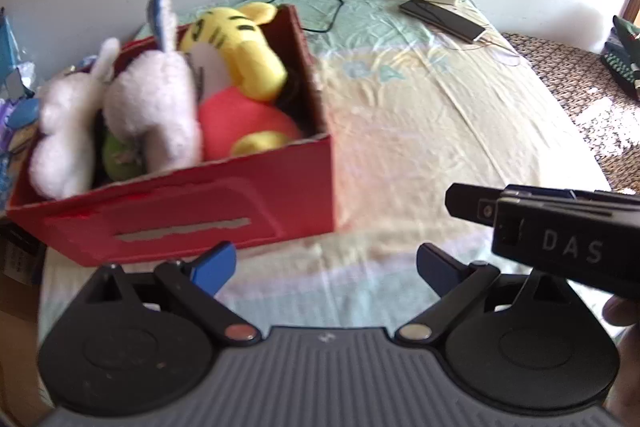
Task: Organize objects
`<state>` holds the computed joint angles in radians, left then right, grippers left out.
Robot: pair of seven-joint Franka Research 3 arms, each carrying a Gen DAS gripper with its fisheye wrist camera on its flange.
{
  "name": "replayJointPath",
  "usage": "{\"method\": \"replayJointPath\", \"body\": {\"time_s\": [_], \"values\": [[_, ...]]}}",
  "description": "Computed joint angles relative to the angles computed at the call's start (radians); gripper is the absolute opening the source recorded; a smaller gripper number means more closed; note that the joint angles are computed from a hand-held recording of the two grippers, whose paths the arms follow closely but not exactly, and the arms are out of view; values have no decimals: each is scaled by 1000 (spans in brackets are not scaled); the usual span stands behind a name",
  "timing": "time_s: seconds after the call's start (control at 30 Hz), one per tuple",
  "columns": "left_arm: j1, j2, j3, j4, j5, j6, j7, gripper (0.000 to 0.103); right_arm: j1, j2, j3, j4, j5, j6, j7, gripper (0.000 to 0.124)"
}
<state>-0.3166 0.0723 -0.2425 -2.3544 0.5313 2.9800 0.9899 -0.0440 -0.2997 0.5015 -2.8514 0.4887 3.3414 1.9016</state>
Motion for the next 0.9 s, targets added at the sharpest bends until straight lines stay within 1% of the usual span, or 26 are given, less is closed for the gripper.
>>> {"method": "replayJointPath", "body": {"time_s": [0.07, 0.13, 0.23, 0.33, 0.4, 0.47, 0.53, 0.57, 0.6, 0.67, 0.7, 0.77, 0.9], "values": [[1, 9, -17, 0, -52, 17, 34, 98, -66, -26, 60, -17, 8, -18, 5, 52], [-19, 18, -11, 9, -22, 20, -1, 99, -128, -55, 109, -33, -2, -40, 32, 56], [-34, 40, -21, 27, -25, 25, 7, 99, -191, -93, 150, -57, -28, -65, 74, 57], [-61, 56, -13, 46, 7, 15, -15, 99, -266, -135, 206, -72, -61, -99, 123, 58], [-80, 74, -10, 73, 27, -18, -35, 99, -301, -156, 226, -80, -85, -119, 152, 58], [-104, 89, 7, 98, 79, -44, -85, 99, -331, -179, 244, -89, -107, -141, 184, 62], [-125, 95, 23, 117, 145, -68, -138, 99, -356, -190, 254, -95, -132, -152, 211, 63], [-141, 99, 35, 129, 194, -87, -186, 99, -364, -192, 255, -97, -144, -157, 223, 63], [-145, 103, 36, 137, 219, -100, -212, 99, -369, -193, 251, -97, -155, -162, 234, 63], [-133, 110, 17, 148, 202, -117, -198, 99, -388, -195, 257, -94, -181, -182, 261, 63], [-130, 113, 11, 153, 192, -128, -193, 99, -406, -201, 273, -90, -195, -197, 280, 64], [-131, 118, 8, 163, 193, -147, -199, 99, -437, -208, 295, -83, -227, -219, 310, 65], [-132, 124, 7, 177, 200, -172, -214, 99, -489, -210, 324, -70, -289, -231, 366, 70]]}}
